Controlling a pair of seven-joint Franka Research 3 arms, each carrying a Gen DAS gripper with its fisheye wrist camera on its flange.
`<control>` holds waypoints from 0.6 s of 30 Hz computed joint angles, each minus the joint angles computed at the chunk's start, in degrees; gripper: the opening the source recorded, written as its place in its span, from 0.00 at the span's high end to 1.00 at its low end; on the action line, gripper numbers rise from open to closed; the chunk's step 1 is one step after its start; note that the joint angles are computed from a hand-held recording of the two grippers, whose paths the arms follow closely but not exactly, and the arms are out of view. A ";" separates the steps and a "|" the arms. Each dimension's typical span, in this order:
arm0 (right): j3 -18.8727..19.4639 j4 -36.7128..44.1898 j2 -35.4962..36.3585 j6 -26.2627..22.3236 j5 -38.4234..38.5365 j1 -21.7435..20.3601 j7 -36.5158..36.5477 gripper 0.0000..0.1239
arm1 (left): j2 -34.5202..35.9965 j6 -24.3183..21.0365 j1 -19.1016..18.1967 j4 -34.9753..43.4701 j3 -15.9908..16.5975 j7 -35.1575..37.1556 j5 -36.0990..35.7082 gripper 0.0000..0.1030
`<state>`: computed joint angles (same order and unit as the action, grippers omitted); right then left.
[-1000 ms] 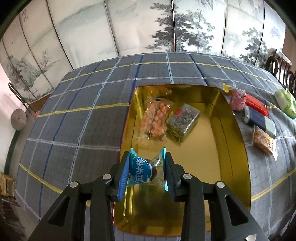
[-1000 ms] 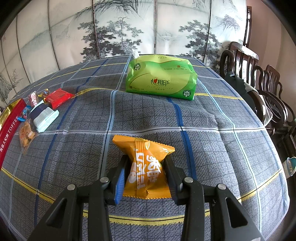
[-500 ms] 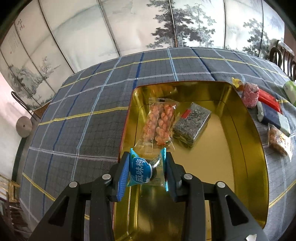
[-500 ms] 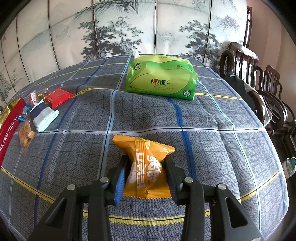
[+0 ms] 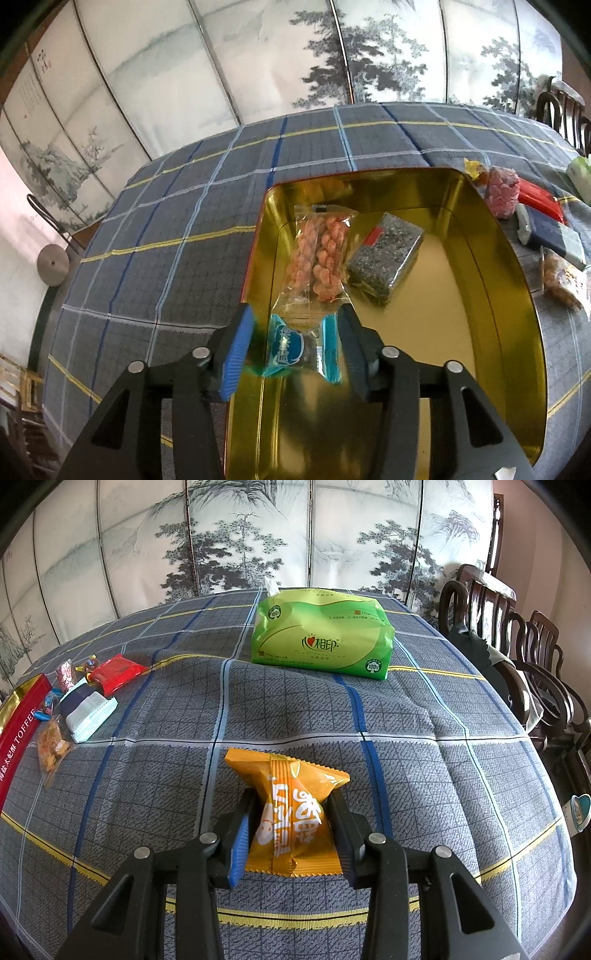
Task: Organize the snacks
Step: 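Carry the candy packet into the gold tin and open the left gripper, then withdraw the open left gripper away from the tin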
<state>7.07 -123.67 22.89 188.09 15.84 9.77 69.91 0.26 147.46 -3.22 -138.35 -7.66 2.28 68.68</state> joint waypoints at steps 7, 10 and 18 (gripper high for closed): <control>-0.79 -0.03 -0.03 0.06 0.13 0.78 -0.08 0.68 | -2.24 0.86 -0.44 -2.05 -0.73 -6.67 8.15 0.38; -1.21 -0.17 -0.13 0.14 0.10 1.04 -0.22 0.68 | -3.15 1.24 -0.44 -2.83 -1.07 -8.27 9.93 0.37; -3.59 -0.10 -0.16 0.22 0.39 3.42 -0.21 0.69 | -7.15 -0.03 -0.44 -6.28 -2.10 -14.08 14.31 0.37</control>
<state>3.47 -123.77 22.73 188.31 16.23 13.18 69.69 -6.89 147.42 -3.66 -144.63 -9.76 -11.79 82.99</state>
